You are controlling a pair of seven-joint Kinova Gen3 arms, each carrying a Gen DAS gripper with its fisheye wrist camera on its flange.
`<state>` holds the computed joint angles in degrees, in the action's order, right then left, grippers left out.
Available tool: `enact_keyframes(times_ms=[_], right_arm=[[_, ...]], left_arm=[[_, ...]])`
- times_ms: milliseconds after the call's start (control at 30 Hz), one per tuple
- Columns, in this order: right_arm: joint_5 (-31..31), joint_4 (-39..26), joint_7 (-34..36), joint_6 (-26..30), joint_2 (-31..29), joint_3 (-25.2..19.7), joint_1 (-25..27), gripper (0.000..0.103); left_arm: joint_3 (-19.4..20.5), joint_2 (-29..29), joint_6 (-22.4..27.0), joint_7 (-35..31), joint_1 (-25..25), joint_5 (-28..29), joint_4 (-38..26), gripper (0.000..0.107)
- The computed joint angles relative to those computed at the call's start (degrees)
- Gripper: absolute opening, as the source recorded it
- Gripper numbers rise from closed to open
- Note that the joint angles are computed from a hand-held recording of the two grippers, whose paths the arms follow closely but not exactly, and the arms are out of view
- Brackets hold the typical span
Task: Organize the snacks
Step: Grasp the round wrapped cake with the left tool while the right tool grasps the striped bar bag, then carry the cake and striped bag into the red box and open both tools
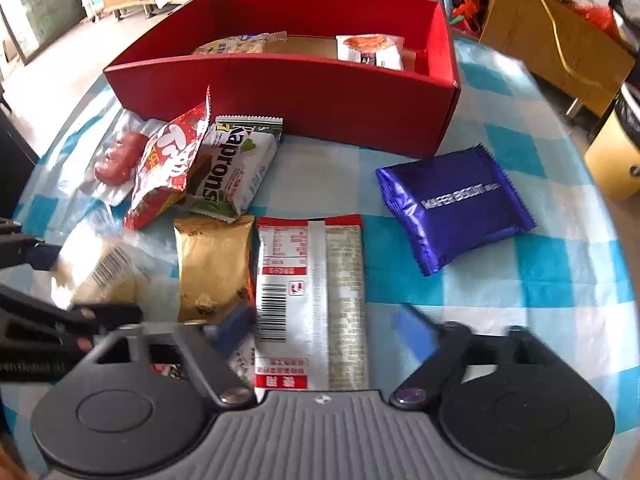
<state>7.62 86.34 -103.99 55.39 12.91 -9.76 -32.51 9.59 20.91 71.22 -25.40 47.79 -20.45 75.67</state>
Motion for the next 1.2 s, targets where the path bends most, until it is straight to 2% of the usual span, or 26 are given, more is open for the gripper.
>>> enact_keyframes(times_ms=[100,500,1200], right_arm=[[-0.53,-0.30,-0.40,0.91,-0.43,0.09,0.26,0.047],[0.76,2.61,-4.37,-2.89,-6.01,-1.05,0.35,0.046],[7.16,-1.73,-7.40,-6.12,-5.07,-1.09,-1.30,0.046]], left_arm=[[-0.01,-0.29,0.31,0.57,0.37,-0.28,-0.10,0.065],[0.28,-2.49,-1.16,2.63,1.23,-3.76,-0.52,0.065],[-2.02,-0.36,0.74,2.02,1.41,-9.89,-7.42,0.065]])
